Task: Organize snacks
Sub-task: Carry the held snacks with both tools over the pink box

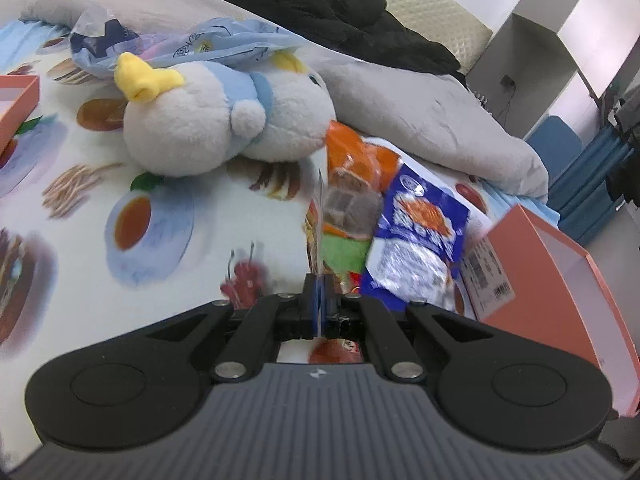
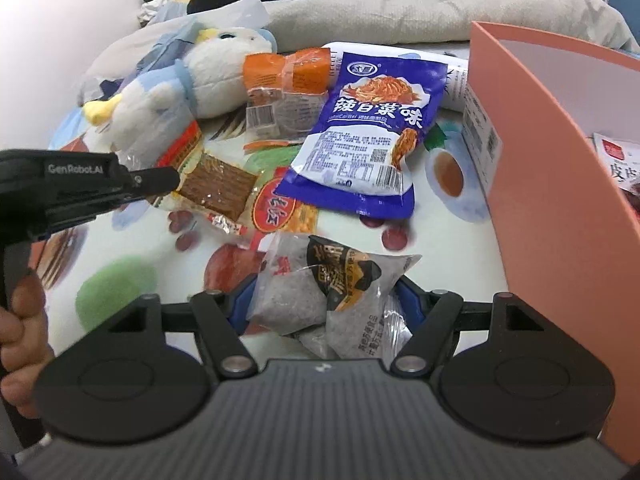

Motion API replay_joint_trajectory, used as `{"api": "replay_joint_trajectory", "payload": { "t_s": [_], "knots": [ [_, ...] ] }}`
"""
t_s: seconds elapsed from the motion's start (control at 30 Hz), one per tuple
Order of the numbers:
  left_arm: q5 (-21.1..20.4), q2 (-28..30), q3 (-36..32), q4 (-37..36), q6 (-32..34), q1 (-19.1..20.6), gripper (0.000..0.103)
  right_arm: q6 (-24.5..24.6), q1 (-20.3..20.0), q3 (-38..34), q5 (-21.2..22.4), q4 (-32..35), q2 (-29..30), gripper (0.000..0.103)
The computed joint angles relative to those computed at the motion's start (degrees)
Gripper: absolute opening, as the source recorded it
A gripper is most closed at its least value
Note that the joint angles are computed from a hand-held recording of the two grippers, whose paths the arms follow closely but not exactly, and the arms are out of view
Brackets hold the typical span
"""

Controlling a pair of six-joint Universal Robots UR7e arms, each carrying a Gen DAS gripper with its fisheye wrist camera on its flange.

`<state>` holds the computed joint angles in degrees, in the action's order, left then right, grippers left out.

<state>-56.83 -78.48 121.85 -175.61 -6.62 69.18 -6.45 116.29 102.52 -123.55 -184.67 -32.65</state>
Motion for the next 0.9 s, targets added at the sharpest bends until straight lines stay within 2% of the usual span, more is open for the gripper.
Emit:
{"api": "replay_joint_trajectory", "payload": {
  "t_s": [0.13, 0.4, 0.57, 0.8, 0.9],
  "knots": [
    [1.34, -4.32, 4.12, 2.7, -2.98, -3.38, 0.001, 0.0, 1.39, 2.96, 0.15, 0.32, -2.39, 0.072],
    [6.17, -13.1, 11.91, 10.2, -10.04, -10.81, 0.001, 4.68, 3.68, 10.34, 0.03, 0.05, -7.71, 0.072],
    [10.5, -17.93, 15.68, 15.48, -16.21, -15.75, 0.001, 3.82, 4.23, 13.37, -0.15, -0.73, -9.97, 0.072],
    [14.41, -23.43, 17.51, 23.93, -23.47, -20.87, 0.001, 2.49, 5.11, 15.52, -1.21, -1.69, -11.95, 0.072],
    [15.39, -25.12, 17.68, 26.22, -24.99, -22.36, 0.001, 3.87, 5.47, 15.98, -1.45, -2.35, -12.46, 0.072]
  ]
}}
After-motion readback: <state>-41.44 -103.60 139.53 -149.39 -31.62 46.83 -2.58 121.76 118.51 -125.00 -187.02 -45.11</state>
